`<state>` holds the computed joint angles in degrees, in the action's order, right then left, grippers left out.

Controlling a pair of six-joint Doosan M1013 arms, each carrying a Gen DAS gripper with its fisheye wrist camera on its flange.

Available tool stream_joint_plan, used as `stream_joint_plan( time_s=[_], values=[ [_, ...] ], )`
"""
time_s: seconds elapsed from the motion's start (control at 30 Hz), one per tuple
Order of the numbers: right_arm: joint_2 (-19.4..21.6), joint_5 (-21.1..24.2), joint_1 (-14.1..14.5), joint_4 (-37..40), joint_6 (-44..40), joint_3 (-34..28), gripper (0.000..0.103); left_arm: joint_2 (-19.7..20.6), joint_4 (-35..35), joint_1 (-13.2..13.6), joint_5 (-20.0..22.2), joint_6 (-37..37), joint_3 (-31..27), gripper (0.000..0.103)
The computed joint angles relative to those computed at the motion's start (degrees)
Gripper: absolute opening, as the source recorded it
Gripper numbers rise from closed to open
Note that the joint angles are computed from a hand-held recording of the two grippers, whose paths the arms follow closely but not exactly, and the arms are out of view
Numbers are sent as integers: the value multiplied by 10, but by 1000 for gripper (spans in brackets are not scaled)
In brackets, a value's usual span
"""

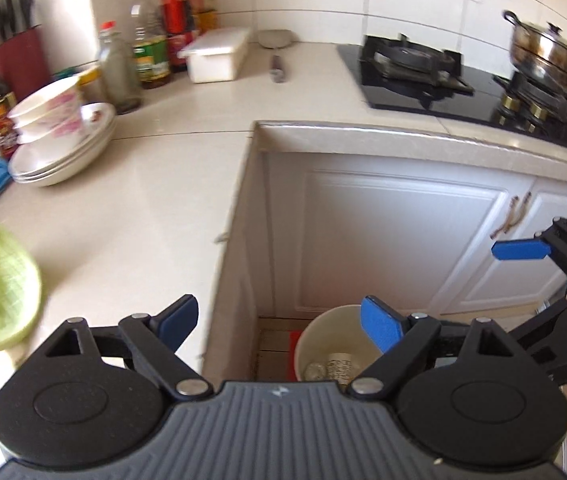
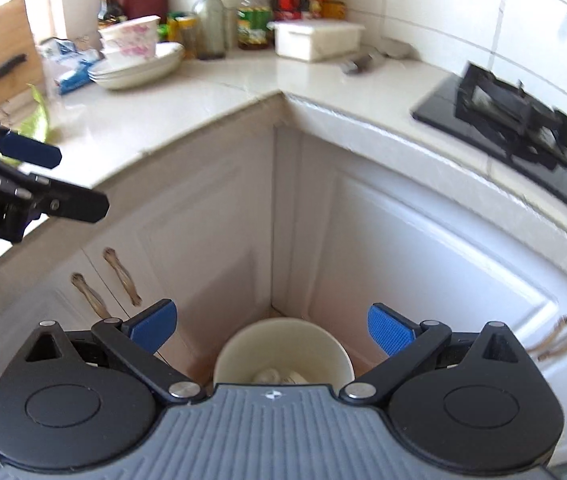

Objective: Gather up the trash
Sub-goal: 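Move both tools back to the counter toward the peel and leaves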

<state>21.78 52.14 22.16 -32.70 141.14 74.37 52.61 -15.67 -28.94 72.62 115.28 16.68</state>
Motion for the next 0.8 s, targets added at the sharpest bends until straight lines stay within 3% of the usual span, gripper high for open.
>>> stream_joint_plan(
  time_s=[0.5,0.8],
  values=[
    [108,-52,-1,166,-332,-191,103,-67,117,43,-106,-158,120,91],
    [186,-30,2,279,-504,-319,103,-87,197,64,-113,-257,157,91]
  ],
)
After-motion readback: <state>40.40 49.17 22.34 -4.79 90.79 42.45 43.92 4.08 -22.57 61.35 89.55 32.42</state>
